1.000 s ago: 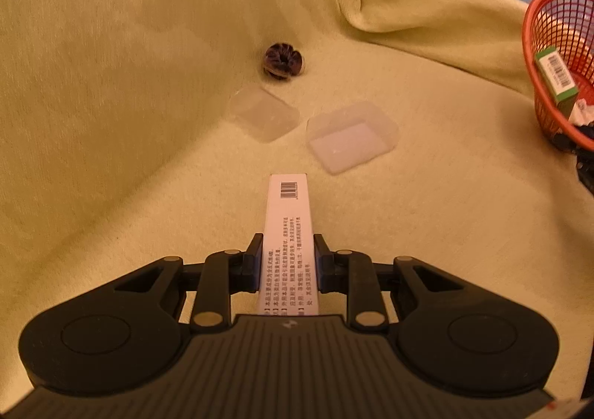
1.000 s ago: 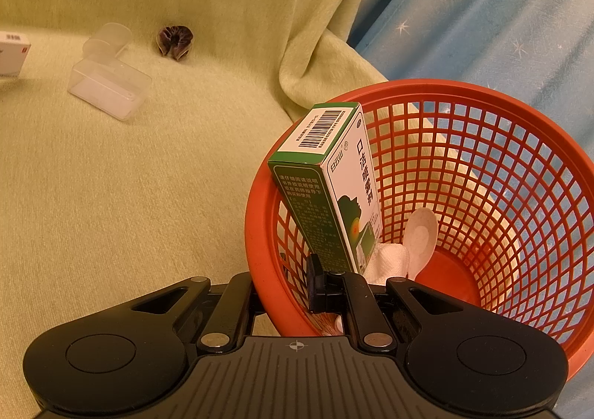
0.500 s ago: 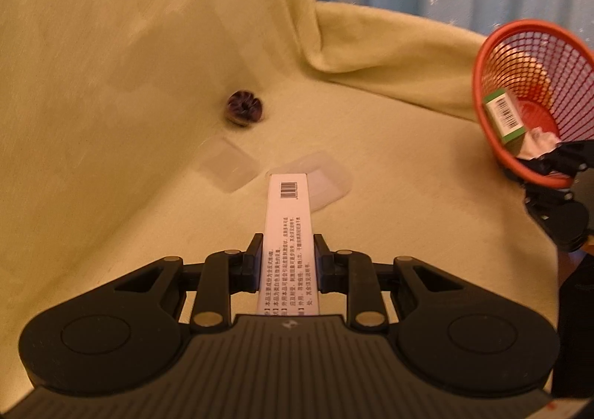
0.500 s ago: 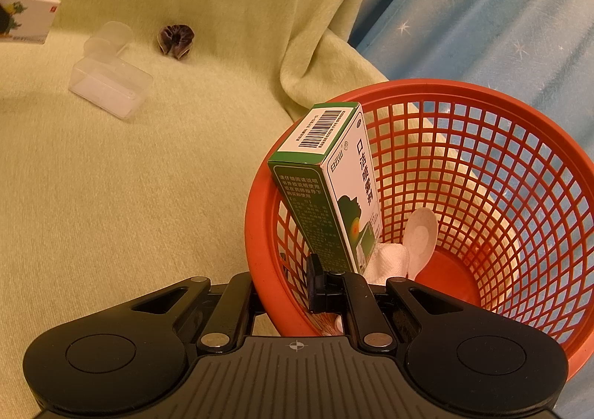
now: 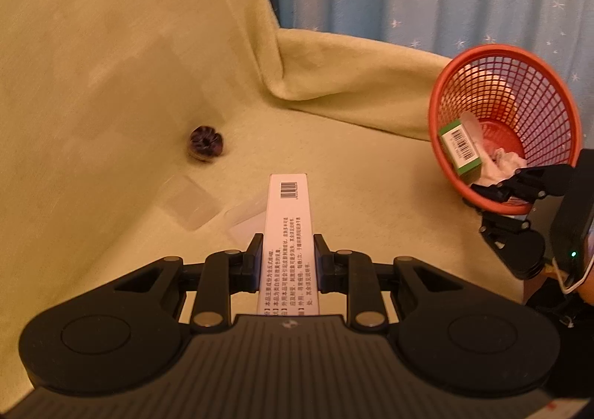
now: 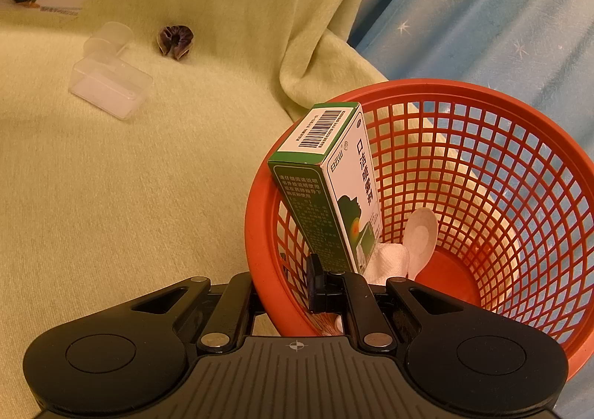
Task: Organize objects
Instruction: 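Lift the white box with the left gripper and carry it toward the basket, then drop the white box into the basket with the left gripper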
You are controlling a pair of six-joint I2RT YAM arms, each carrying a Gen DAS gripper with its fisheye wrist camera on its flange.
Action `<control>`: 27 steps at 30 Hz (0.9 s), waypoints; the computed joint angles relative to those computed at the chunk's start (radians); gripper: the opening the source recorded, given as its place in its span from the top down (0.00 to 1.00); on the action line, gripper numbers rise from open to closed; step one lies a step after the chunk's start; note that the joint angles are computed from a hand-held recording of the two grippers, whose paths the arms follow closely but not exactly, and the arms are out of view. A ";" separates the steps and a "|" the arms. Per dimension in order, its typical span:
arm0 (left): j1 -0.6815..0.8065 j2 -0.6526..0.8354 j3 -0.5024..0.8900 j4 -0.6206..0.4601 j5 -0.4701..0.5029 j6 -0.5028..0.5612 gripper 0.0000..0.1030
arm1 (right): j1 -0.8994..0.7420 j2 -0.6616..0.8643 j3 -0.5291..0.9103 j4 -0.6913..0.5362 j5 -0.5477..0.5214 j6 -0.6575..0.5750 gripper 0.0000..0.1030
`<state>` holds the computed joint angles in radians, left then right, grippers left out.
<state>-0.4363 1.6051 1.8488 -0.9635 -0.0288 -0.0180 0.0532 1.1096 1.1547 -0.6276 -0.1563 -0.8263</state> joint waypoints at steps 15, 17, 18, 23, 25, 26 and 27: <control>-0.047 0.121 0.197 -0.057 0.043 0.059 0.79 | 0.009 0.000 0.000 0.000 0.005 0.011 0.94; -0.052 0.142 0.231 -0.069 0.050 0.073 0.79 | 0.010 -0.001 0.000 0.000 0.005 0.013 0.94; -0.054 0.150 0.241 -0.071 0.055 0.077 0.79 | 0.009 0.000 0.001 0.000 0.004 0.012 0.94; -0.069 0.214 0.348 -0.107 0.086 0.102 0.79 | 0.008 0.003 0.004 0.001 0.003 0.019 0.94; -0.076 0.249 0.407 -0.128 0.108 0.114 0.79 | 0.007 0.008 0.010 0.000 0.001 0.019 0.94; -0.081 0.269 0.443 -0.141 0.116 0.120 0.79 | 0.008 0.008 0.010 0.002 0.001 0.022 0.94; -0.087 0.292 0.482 -0.157 0.124 0.127 0.79 | 0.005 0.012 0.013 0.003 -0.003 0.024 0.94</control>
